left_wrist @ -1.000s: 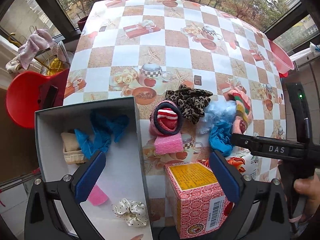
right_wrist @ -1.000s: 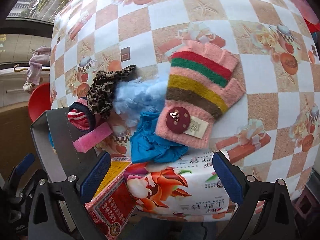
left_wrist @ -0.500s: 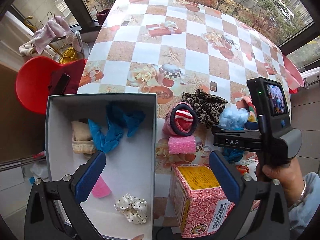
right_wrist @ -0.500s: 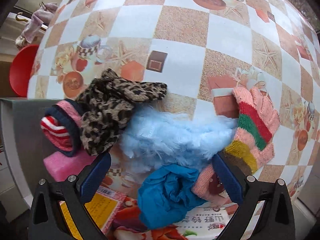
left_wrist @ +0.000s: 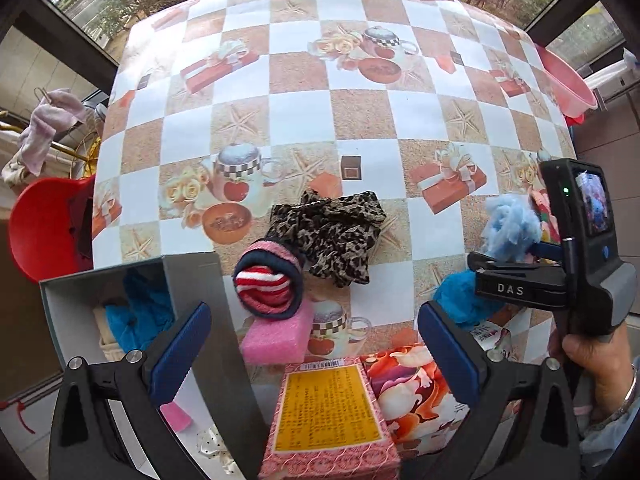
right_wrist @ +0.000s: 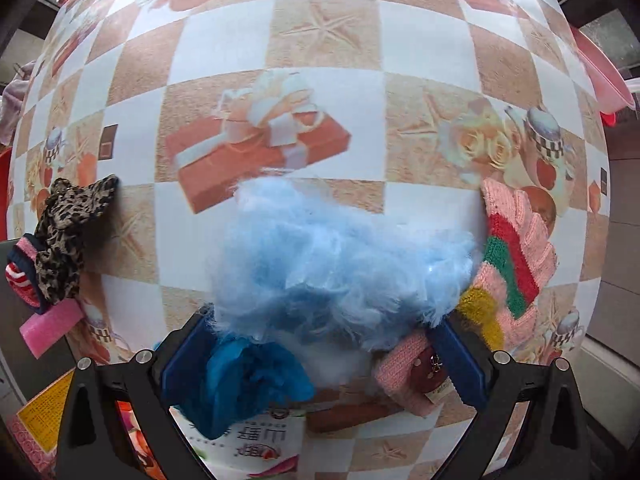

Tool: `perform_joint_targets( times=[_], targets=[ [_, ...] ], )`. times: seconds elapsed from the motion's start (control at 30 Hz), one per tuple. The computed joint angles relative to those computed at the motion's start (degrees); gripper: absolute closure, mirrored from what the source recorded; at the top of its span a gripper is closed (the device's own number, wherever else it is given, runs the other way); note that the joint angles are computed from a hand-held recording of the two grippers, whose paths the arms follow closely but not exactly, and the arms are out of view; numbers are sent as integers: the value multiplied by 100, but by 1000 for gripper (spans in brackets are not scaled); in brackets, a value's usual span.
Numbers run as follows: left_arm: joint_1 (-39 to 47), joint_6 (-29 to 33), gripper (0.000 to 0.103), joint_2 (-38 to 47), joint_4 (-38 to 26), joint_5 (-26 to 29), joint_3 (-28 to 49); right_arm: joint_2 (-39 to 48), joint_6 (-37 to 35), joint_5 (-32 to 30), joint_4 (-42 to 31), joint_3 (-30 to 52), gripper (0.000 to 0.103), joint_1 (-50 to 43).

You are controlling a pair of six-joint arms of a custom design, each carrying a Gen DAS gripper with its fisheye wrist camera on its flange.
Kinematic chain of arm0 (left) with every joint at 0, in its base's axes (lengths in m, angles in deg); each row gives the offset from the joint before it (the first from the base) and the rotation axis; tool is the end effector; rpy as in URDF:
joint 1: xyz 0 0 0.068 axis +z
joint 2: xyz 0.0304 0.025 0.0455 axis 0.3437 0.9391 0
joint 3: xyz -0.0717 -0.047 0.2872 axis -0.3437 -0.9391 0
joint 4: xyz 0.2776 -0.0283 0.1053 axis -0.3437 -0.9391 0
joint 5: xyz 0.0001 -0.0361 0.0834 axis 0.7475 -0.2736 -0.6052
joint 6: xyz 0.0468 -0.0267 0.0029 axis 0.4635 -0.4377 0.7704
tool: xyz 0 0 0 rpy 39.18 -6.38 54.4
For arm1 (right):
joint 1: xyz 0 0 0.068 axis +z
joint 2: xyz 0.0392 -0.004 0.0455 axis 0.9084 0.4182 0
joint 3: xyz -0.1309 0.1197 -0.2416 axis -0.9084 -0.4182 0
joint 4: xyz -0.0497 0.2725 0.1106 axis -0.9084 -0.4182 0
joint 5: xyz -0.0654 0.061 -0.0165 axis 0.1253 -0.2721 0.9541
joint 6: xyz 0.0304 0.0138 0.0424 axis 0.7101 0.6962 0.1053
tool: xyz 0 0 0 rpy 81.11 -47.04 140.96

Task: Organize soft objects
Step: 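Grasp the leopard-print scrunchie with left gripper while right grasps blue fluffy puff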

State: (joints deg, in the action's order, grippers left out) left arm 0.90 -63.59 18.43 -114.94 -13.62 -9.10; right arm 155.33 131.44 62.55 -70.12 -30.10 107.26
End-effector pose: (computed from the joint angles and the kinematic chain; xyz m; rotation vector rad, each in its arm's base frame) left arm 0.3315 -0.1160 0.2610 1.0038 2.9717 -0.0265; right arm 0.2341 0.2164 0.1565 -0.7961 -2.9055 -0.0320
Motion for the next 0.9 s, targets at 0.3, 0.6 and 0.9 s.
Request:
perform_joint_targets(
  times=[0.3,0.6,0.9],
  targets=[
    [-728,-620,0,1370,477,-697,317,-2785,1226,420,446,-1731,1,14],
    [-931,-762,1,2088,418,-990,435,-4463,2150,618,-295,-2320,1,-130],
    [-1178,-726,1,2201,531,-1060,373,-2373,172,809,322,-1303,1,-131]
  ],
)
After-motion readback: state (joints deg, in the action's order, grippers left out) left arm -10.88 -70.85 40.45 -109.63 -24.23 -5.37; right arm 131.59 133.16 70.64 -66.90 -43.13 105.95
